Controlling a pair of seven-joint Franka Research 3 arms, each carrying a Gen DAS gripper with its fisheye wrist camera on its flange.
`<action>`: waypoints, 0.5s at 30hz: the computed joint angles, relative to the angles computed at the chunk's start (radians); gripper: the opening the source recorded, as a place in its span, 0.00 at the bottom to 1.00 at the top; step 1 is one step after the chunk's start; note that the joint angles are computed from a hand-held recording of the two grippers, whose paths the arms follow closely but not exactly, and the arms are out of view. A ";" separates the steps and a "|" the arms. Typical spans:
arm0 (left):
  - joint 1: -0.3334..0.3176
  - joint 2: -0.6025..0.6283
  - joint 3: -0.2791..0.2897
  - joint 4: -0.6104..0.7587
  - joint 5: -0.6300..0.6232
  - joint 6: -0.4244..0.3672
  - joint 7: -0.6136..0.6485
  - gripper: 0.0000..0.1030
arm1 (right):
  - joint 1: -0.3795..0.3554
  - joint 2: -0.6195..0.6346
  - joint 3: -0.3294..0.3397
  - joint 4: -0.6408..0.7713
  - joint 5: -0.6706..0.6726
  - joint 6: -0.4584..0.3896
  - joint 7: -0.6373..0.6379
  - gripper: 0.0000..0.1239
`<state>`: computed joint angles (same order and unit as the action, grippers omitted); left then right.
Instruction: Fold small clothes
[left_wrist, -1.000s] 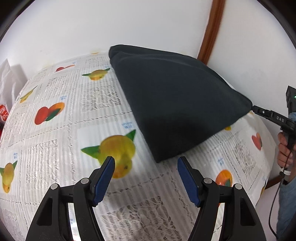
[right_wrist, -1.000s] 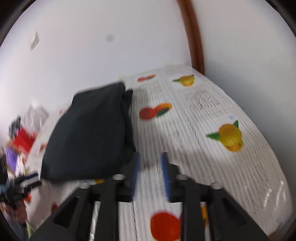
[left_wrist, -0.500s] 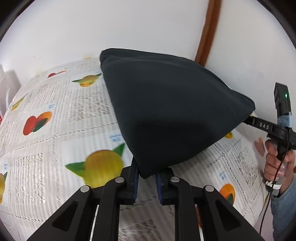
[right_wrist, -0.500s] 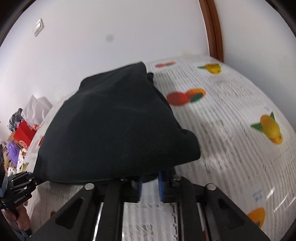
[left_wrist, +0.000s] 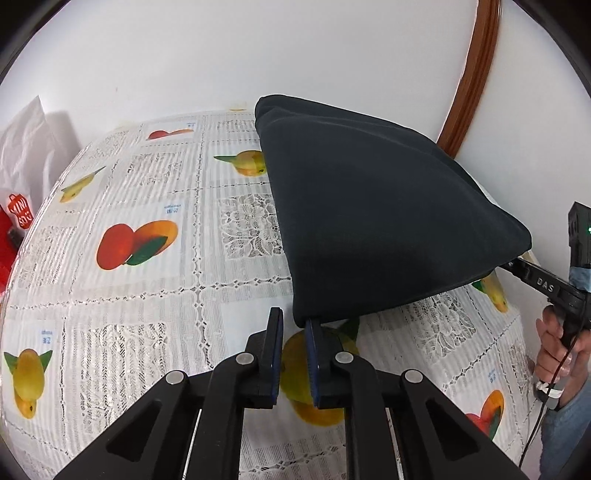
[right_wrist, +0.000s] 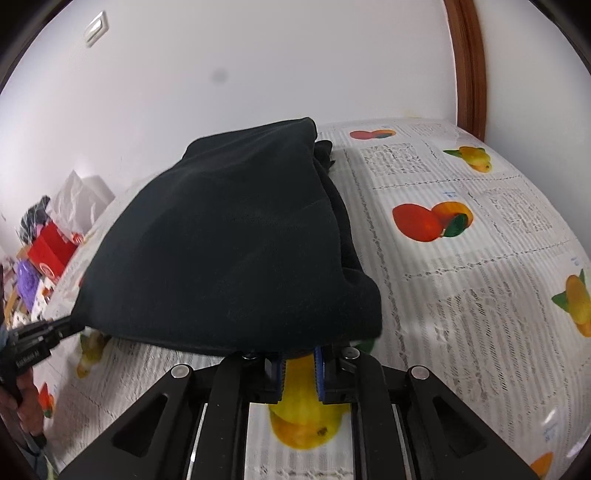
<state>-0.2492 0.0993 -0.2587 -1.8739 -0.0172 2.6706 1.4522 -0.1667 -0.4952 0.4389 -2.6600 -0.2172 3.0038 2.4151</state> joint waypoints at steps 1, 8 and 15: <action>-0.002 0.000 0.001 -0.001 0.009 0.000 -0.006 0.12 | 0.019 -0.015 -0.014 -0.005 0.007 -0.025 -0.010 0.10; 0.010 -0.054 -0.002 -0.047 -0.094 0.008 0.062 0.17 | 0.109 -0.227 -0.066 -0.088 -0.005 -0.144 -0.081 0.11; -0.001 -0.058 0.009 -0.033 -0.149 0.044 0.082 0.40 | 0.026 -0.236 -0.001 -0.062 0.025 -0.023 -0.101 0.21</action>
